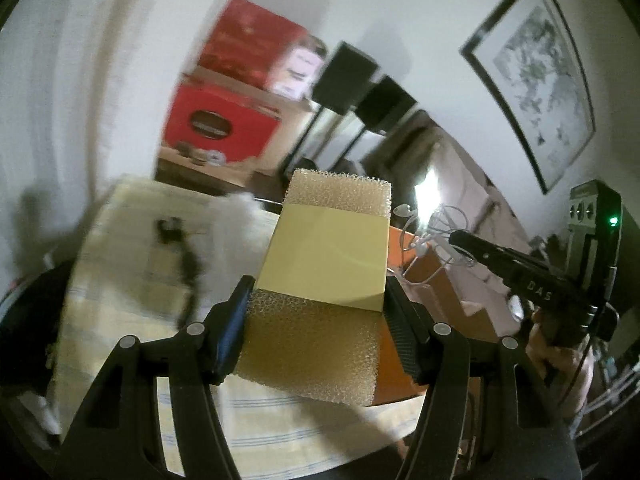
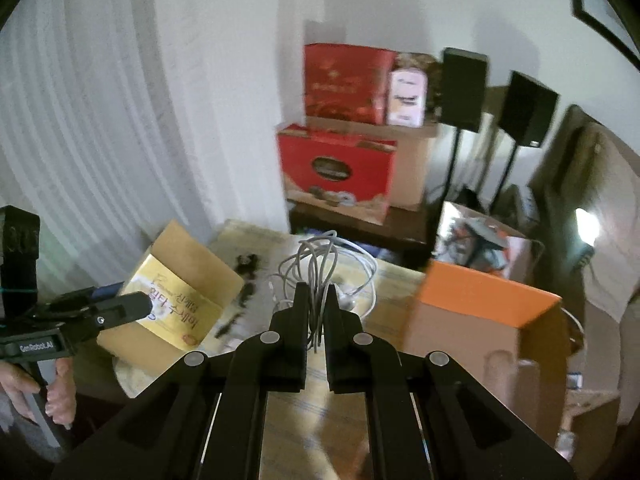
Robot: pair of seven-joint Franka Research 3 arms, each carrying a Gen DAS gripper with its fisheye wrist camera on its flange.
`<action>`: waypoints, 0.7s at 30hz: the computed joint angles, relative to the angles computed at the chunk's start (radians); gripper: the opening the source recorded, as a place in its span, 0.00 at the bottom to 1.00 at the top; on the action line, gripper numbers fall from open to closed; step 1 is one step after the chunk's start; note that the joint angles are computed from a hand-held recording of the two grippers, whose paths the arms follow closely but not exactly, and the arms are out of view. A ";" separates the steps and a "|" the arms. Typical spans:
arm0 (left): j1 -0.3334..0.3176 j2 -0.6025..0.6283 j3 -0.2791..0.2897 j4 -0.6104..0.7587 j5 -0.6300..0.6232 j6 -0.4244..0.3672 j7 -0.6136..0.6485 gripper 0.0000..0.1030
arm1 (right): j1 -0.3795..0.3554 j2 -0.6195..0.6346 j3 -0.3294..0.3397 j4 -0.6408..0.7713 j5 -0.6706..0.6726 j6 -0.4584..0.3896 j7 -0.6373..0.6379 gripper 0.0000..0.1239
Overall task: Organize objects
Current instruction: 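Carry the sponge and cables with both tools into the orange box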
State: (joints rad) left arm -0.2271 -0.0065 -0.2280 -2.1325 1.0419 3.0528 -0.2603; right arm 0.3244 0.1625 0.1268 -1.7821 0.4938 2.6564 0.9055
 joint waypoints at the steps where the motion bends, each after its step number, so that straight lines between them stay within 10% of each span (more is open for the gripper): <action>1: -0.007 0.031 -0.007 0.037 -0.017 0.001 0.027 0.58 | -0.009 -0.012 -0.009 -0.011 0.000 0.002 0.002 0.04; 21: -0.134 0.498 -0.123 0.543 -0.566 -0.050 0.604 0.58 | -0.153 -0.090 -0.107 -0.131 -0.022 0.018 0.053 0.04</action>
